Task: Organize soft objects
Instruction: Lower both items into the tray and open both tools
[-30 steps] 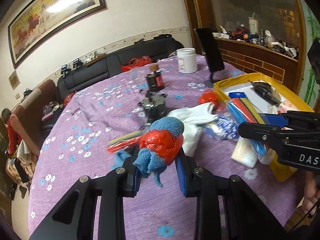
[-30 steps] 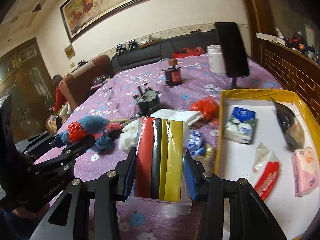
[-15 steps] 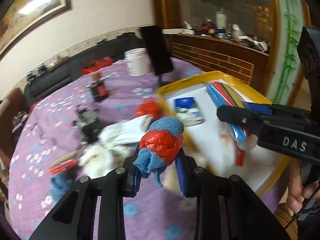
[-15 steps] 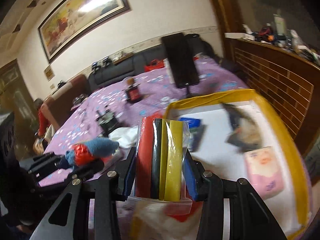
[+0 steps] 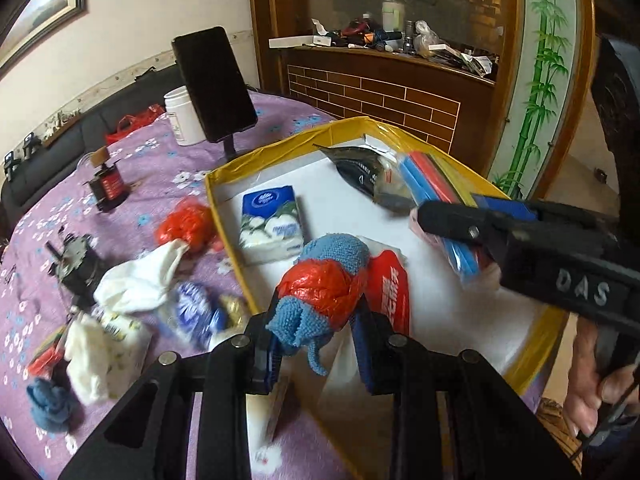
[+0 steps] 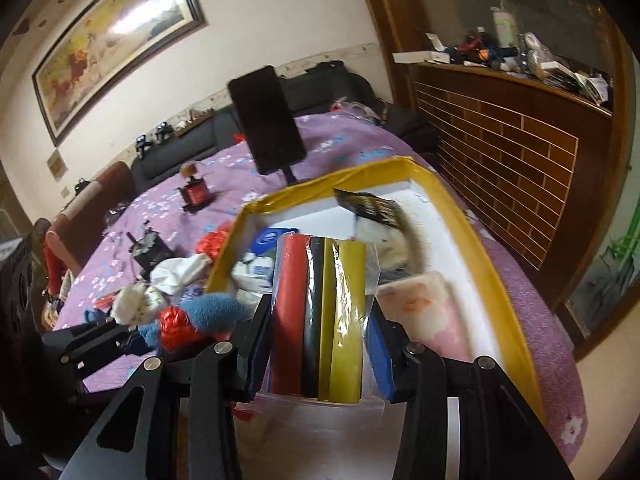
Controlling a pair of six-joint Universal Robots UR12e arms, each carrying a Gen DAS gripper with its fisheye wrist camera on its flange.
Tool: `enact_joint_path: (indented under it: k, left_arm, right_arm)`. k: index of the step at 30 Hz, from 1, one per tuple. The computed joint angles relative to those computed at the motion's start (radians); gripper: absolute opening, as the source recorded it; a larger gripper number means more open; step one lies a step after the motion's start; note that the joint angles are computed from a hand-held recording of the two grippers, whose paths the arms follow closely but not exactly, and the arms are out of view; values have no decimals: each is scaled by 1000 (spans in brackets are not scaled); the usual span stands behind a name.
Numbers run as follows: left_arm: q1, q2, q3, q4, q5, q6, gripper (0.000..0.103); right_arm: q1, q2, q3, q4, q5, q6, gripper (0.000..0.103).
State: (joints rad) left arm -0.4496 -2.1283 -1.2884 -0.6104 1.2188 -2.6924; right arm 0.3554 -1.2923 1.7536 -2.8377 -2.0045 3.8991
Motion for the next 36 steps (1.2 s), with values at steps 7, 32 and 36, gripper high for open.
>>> enact_joint_path:
  k: [7, 32, 36]
  left_arm:
    - [-19, -58, 90, -73, 21, -25, 29]
    - [-18, -27, 42, -47, -25, 28, 50]
    - [-10, -13, 27, -41, -45, 28, 58]
  right_arm:
    - [-25, 0, -20, 94, 29, 3, 47]
    - [-17, 6, -51, 139, -13, 10, 59]
    - [-8, 0, -49, 126, -33, 13, 59]
